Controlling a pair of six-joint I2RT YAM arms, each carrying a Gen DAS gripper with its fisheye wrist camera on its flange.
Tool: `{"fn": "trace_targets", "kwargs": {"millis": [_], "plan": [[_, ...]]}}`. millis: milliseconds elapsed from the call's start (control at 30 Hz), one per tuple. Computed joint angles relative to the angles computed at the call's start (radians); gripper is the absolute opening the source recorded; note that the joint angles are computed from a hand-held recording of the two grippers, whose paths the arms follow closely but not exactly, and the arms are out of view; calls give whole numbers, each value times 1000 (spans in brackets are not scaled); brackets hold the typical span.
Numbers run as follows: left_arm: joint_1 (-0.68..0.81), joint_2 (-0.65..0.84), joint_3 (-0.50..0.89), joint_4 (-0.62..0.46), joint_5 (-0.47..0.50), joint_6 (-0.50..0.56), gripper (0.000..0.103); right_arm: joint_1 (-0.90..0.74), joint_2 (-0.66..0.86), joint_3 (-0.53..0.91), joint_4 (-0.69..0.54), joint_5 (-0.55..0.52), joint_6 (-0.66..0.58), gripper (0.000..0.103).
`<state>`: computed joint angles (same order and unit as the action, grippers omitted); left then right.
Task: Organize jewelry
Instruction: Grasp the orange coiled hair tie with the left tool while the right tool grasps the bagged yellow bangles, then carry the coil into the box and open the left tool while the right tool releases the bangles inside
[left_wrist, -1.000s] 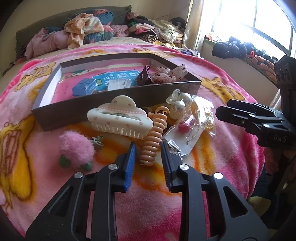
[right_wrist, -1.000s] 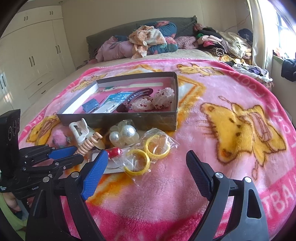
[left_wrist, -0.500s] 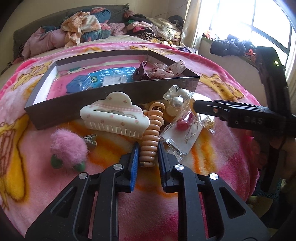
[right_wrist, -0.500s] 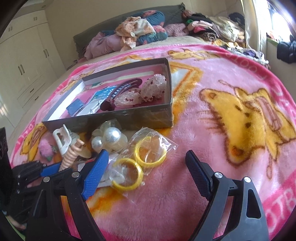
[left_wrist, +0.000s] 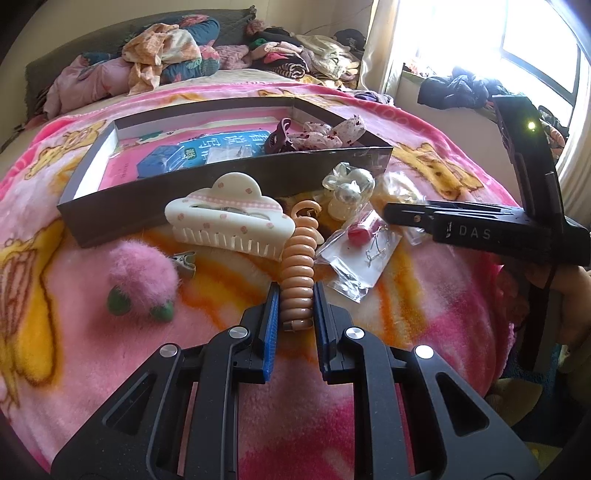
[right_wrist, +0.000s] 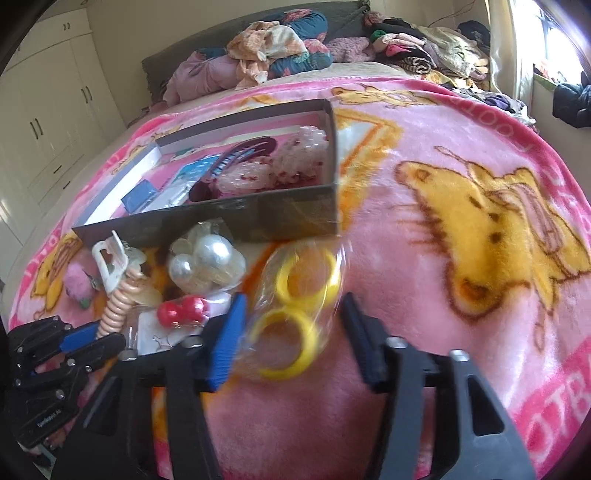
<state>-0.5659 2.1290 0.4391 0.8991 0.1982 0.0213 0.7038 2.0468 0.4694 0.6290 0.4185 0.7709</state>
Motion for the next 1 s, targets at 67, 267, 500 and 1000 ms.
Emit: {"fn": "trace_targets", "kwargs": {"millis": [67,267,500,1000], "plan": [[5,-5,-10,4,2,3,11,-9,-1,-33,49,-22,5,36],[16,-32,-40,15,4,4,11,36,-39,-92,83,14,35,34],[49,-87,-78,23,34,5,11,102,-116,-138,74,62,45,34],[93,-247,-114,-13,61,-6,11,170,-262,-110,11,104,-64,34]]}}
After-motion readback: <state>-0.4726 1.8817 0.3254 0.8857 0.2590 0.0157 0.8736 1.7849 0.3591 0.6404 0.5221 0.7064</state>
